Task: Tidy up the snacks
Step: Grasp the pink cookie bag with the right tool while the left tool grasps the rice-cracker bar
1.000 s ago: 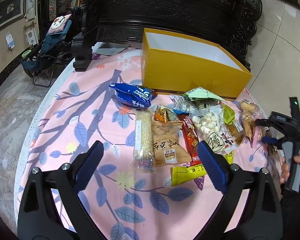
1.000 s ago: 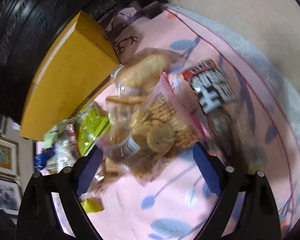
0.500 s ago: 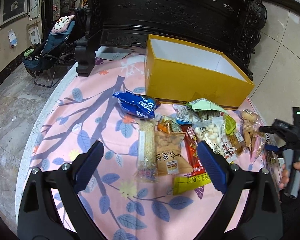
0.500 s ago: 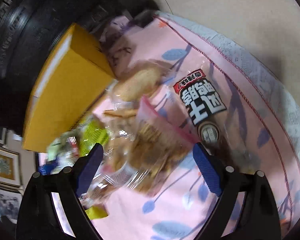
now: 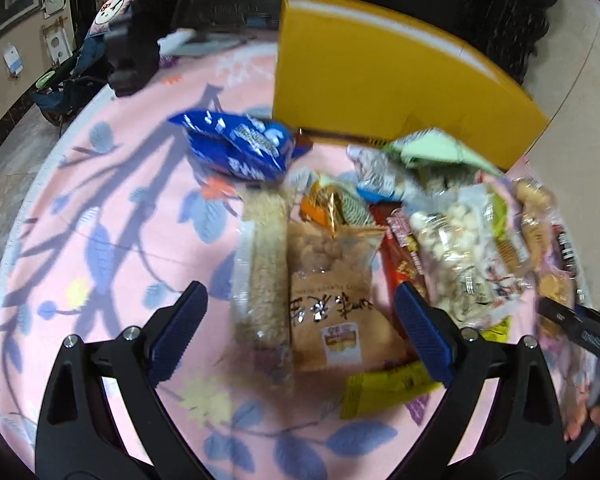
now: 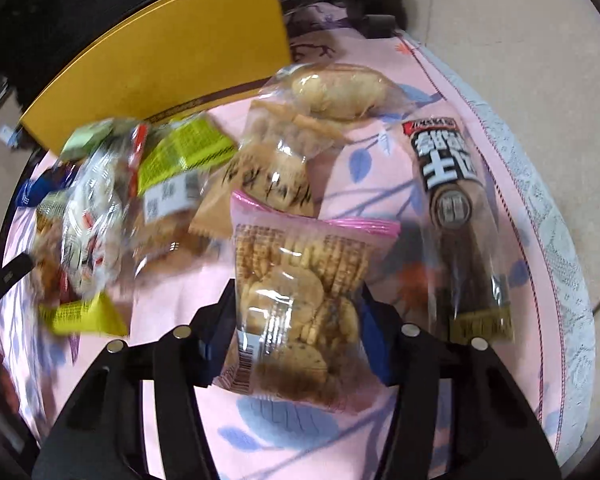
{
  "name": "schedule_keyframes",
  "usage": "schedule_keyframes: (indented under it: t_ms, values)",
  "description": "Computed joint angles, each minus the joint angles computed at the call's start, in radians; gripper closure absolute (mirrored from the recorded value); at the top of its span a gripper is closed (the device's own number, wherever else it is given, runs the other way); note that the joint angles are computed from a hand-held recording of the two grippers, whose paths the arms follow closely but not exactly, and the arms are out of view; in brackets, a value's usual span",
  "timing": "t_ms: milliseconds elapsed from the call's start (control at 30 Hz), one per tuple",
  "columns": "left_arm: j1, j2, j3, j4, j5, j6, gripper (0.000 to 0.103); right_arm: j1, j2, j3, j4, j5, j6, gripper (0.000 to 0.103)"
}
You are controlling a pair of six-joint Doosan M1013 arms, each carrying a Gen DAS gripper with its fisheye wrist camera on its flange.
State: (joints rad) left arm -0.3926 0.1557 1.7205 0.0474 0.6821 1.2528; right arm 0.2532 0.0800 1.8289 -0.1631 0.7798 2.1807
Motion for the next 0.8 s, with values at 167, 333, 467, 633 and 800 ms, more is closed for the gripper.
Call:
schedule_keyframes:
  t_ms: [167,333,467,633,800]
  values:
    - [0.013,0.001,-0.001,0.059,-0.015,-0.077,0.007,-0.018,-0.016,0.015,0.061,-0.03,-0.058,0.045]
    - [0.049,-0.024,0.014,0.1,-0.034,-0.141,0.007,-0.003,-0.037,0.027,0.076,-0.036,-0.08,0.034]
    - [0.061,0.022,-0.014,0.024,0.029,-0.051,0.015,0.007,-0.032,0.025,0.059,-0.041,-0.079,0.027]
    - [0.016,0.03,-0.009,0.158,0.017,-0.128,0.038,0.025,-0.032,0.033,-0.034,-0.054,-0.025,0.036]
    - [-0.005,0.016,0.011,0.193,-0.006,-0.131,0.066,0.067,-0.021,0.035,-0.209,-0.04,0.086,0.043]
